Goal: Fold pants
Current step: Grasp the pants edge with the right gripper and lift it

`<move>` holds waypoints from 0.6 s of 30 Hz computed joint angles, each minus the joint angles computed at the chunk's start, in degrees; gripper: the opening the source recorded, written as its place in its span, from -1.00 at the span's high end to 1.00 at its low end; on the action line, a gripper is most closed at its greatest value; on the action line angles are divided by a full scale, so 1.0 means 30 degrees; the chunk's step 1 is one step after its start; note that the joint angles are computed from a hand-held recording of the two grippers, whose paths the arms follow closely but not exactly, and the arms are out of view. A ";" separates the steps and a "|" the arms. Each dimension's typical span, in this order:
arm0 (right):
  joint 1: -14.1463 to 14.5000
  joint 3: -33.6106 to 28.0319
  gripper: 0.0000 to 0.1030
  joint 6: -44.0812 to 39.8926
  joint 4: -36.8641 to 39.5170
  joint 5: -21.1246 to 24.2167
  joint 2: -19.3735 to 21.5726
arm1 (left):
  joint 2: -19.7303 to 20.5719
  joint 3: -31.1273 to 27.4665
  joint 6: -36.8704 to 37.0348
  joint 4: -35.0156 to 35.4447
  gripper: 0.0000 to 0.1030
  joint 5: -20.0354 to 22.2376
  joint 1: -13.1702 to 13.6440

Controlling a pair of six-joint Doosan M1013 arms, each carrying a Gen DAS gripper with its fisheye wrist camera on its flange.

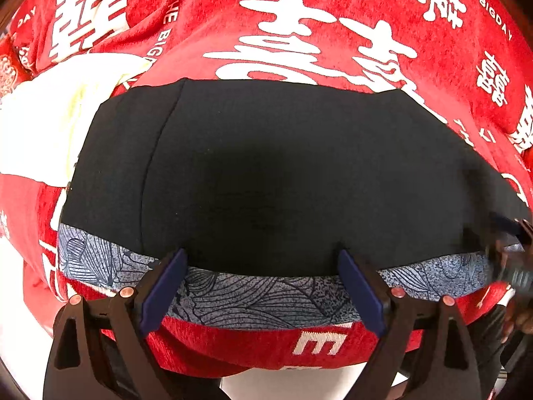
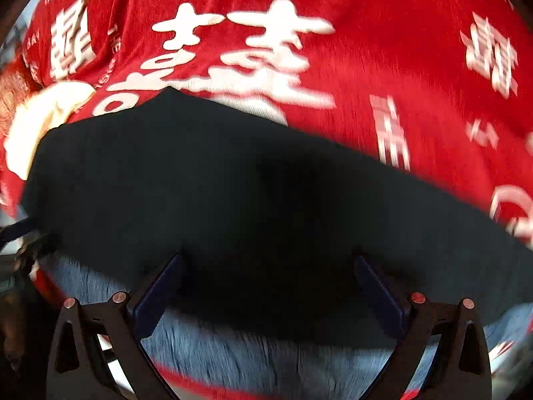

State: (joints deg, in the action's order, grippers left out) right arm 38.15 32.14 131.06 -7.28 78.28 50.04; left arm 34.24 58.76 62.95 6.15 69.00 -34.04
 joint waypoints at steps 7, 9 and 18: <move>0.0205 0.4678 -0.99 0.2495 -0.2162 -0.1196 -0.2725 | -0.0337 0.0179 -0.0519 0.0812 -0.85 -0.0605 -0.0380; 0.0207 0.5480 -0.99 0.2937 -0.2598 -0.1126 -0.3134 | -0.0263 -0.0034 0.0128 0.0931 -0.86 -0.0751 -0.0784; -0.0803 1.1521 -0.99 0.6614 -0.1768 -0.4863 -0.6873 | 0.1017 -0.1540 0.2961 0.1552 -0.89 0.1323 -0.2243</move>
